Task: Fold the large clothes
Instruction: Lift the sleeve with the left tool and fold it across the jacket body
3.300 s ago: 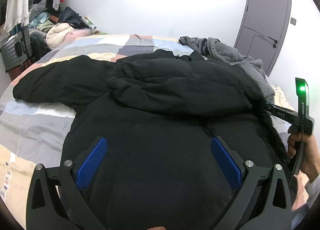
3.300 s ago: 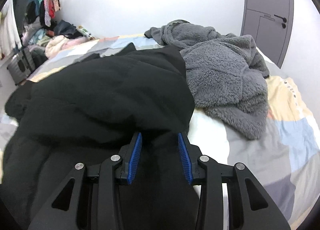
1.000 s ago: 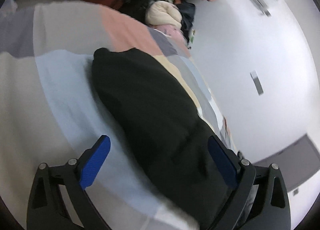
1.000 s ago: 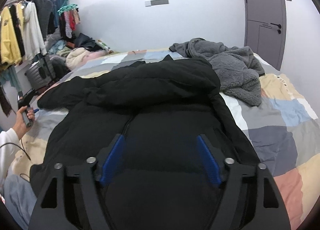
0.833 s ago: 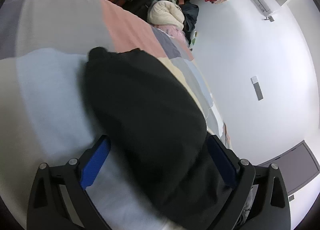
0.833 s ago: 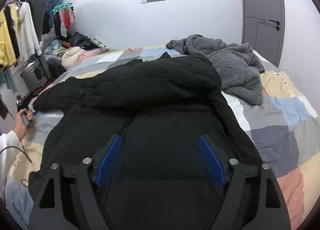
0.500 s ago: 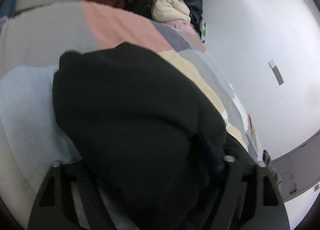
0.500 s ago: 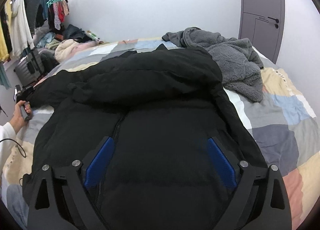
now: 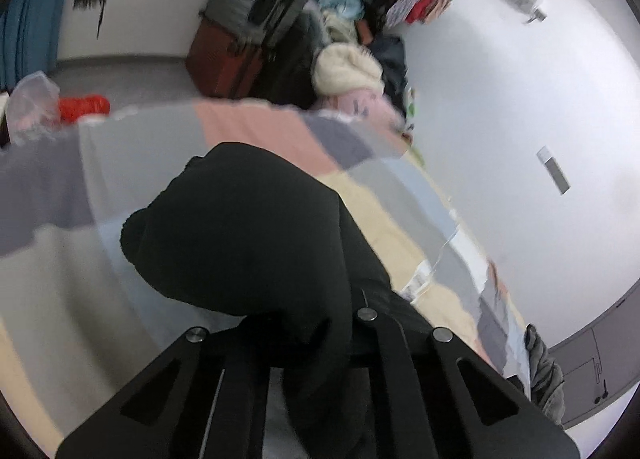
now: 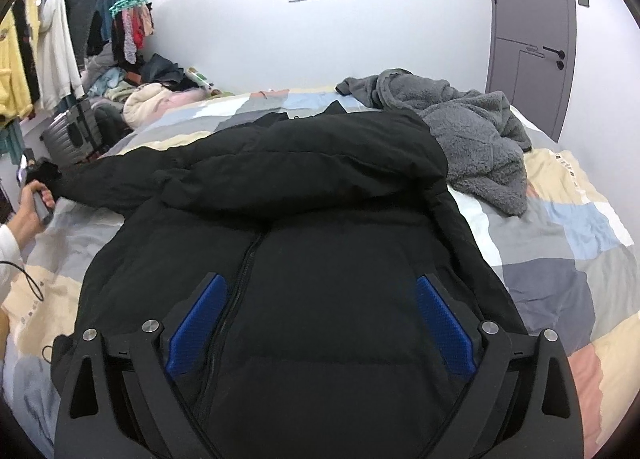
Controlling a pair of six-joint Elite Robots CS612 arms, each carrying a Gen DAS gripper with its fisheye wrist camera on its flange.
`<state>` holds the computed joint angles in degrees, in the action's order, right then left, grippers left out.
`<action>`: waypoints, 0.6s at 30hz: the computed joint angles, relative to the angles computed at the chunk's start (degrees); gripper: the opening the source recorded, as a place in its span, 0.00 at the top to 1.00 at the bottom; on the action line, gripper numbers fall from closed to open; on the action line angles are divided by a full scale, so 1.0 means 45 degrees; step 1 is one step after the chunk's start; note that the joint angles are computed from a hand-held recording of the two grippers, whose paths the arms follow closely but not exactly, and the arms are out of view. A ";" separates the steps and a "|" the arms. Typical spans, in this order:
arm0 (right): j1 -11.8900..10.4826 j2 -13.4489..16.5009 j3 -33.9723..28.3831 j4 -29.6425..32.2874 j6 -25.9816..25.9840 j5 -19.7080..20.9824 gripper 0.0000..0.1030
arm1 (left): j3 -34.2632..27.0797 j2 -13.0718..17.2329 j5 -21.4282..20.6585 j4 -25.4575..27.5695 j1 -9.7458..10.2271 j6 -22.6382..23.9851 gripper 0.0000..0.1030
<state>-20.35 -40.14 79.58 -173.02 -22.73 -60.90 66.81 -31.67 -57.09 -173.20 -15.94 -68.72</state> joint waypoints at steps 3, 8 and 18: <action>-0.0109 -0.0097 0.0155 -0.0160 0.0071 0.0202 0.06 | 0.0119 -0.0339 0.0452 0.0538 -0.0074 0.0296 0.95; -0.0258 -0.0290 0.0595 -0.0873 -0.0161 0.0513 0.02 | 0.0271 -0.0754 0.1140 0.0570 -0.0382 0.0821 0.95; -0.0443 -0.0379 0.0844 -0.1421 -0.0498 0.0825 0.01 | -0.0501 -0.0980 0.2432 0.0014 -0.1283 0.3400 0.95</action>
